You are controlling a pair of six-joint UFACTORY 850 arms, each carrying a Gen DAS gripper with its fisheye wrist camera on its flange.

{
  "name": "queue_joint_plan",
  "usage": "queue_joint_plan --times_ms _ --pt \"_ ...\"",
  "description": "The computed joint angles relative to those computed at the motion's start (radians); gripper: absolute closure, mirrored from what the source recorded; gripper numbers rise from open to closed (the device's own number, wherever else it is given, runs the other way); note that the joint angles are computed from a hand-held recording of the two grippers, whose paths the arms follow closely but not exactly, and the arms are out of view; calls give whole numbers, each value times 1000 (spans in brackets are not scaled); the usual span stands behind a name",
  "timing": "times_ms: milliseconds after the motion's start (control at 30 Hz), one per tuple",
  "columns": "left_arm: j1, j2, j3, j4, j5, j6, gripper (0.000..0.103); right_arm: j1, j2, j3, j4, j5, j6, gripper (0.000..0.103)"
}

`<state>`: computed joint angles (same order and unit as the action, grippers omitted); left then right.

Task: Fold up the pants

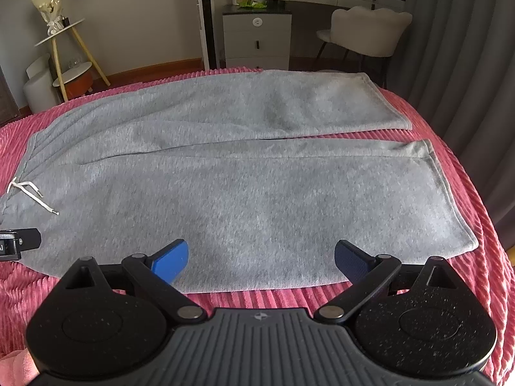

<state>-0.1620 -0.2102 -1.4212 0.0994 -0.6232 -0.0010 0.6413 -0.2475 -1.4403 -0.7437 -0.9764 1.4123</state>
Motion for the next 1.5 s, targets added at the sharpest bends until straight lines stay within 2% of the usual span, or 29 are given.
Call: queue_joint_plan --times_ms 1500 --pt "17 -21 -27 -54 -33 51 0 12 -22 -36 -11 -54 -18 5"
